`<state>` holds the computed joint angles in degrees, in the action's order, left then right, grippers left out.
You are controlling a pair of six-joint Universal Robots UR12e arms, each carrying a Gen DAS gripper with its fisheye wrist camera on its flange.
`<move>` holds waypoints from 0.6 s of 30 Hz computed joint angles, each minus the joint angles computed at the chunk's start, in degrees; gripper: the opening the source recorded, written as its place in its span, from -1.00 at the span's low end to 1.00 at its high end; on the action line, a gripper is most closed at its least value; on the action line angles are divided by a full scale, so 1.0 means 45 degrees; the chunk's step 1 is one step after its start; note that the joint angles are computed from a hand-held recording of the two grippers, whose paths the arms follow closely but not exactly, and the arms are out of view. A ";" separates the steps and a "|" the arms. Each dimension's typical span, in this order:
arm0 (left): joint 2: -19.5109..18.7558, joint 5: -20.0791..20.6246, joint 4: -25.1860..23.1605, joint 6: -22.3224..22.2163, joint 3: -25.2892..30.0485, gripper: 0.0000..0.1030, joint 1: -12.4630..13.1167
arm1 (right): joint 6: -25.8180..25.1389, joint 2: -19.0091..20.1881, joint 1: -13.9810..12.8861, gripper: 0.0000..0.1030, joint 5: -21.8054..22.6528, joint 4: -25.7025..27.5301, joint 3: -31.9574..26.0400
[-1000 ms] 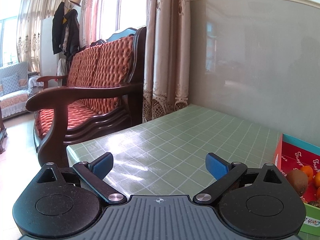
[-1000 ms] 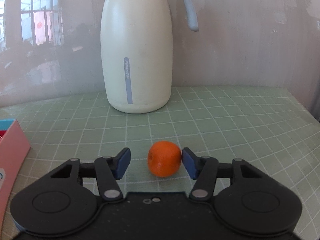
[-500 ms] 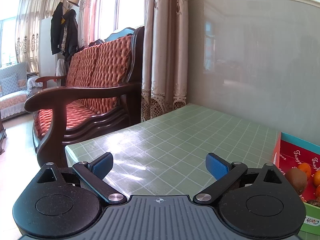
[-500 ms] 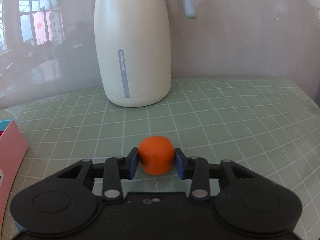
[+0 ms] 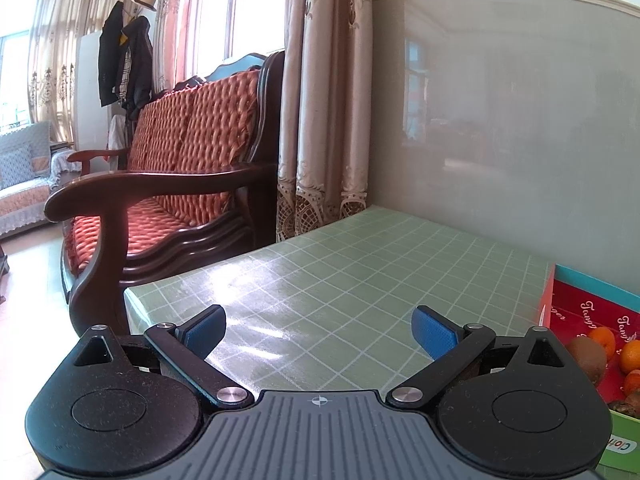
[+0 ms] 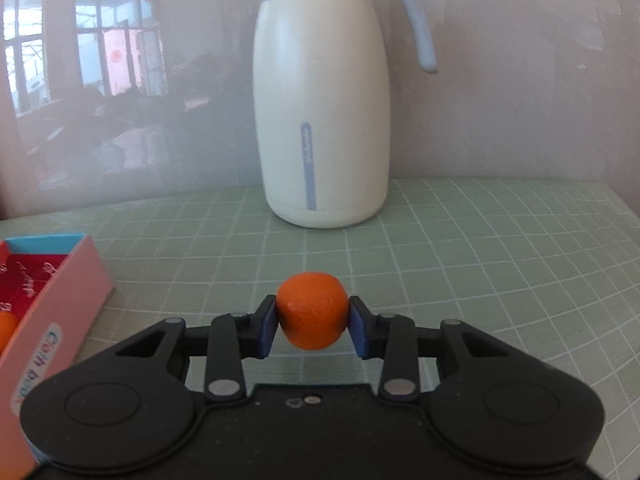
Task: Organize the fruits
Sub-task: 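Carry the orange with the right gripper into the box and open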
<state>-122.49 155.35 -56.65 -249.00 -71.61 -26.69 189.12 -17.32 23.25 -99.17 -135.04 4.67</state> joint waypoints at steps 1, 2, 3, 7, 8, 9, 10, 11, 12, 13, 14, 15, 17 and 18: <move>0.0004 -0.0020 -0.0024 -0.0034 0.0002 0.92 0.0001 | -0.0105 -0.0461 0.0017 -0.31 0.0151 -0.0661 0.0931; 0.0007 -0.0043 -0.0058 -0.0068 0.0009 0.92 0.0004 | -0.0233 -0.0736 0.0039 -0.31 0.0318 -0.1135 0.1481; 0.0007 -0.0056 -0.0095 -0.0105 0.0022 0.92 0.0005 | -0.0394 -0.0945 0.0072 -0.31 0.0456 -0.1515 0.1890; 0.0005 -0.0033 -0.0017 -0.0059 0.0017 0.92 -0.0006 | -0.1173 -0.1451 0.0225 -0.31 0.1135 -0.2723 0.2851; 0.0004 -0.0042 0.0022 0.0005 0.0015 0.92 -0.0005 | -0.1352 -0.1540 0.0259 -0.31 0.1393 -0.2989 0.3028; 0.0000 -0.0049 0.0038 0.0050 0.0017 0.92 -0.0007 | -0.1534 -0.1596 0.0295 -0.31 0.1618 -0.3169 0.3130; -0.0003 -0.0050 0.0035 0.0069 0.0020 0.92 -0.0009 | -0.1718 -0.1636 0.0340 -0.31 0.1828 -0.3291 0.3185; -0.0008 -0.0054 0.0023 0.0080 0.0028 0.92 -0.0011 | -0.1895 -0.1677 0.0377 -0.31 0.2069 -0.3443 0.3256; -0.0009 -0.0064 0.0011 0.0085 0.0034 0.92 -0.0011 | -0.2038 -0.1717 0.0412 -0.31 0.2326 -0.3617 0.3336; -0.0007 -0.0075 -0.0005 0.0080 0.0033 0.92 -0.0012 | -0.2159 -0.1725 0.0449 -0.31 0.2566 -0.3705 0.3339; -0.0004 -0.0081 -0.0027 0.0077 0.0029 0.92 -0.0015 | -0.2290 -0.1750 0.0480 -0.31 0.2852 -0.3795 0.3380; -0.0006 -0.0068 -0.0054 0.0089 0.0030 0.92 -0.0019 | -0.2456 -0.1641 0.0494 -0.31 0.3150 -0.3757 0.3173; -0.0015 0.0016 -0.0139 0.0092 0.0044 0.92 -0.0036 | -0.2916 -0.1538 0.0572 -0.31 0.3587 -0.3787 0.3000; -0.0016 0.0052 -0.0175 0.0089 0.0044 0.93 -0.0041 | -0.3173 -0.1461 0.0607 -0.31 0.3789 -0.3713 0.2852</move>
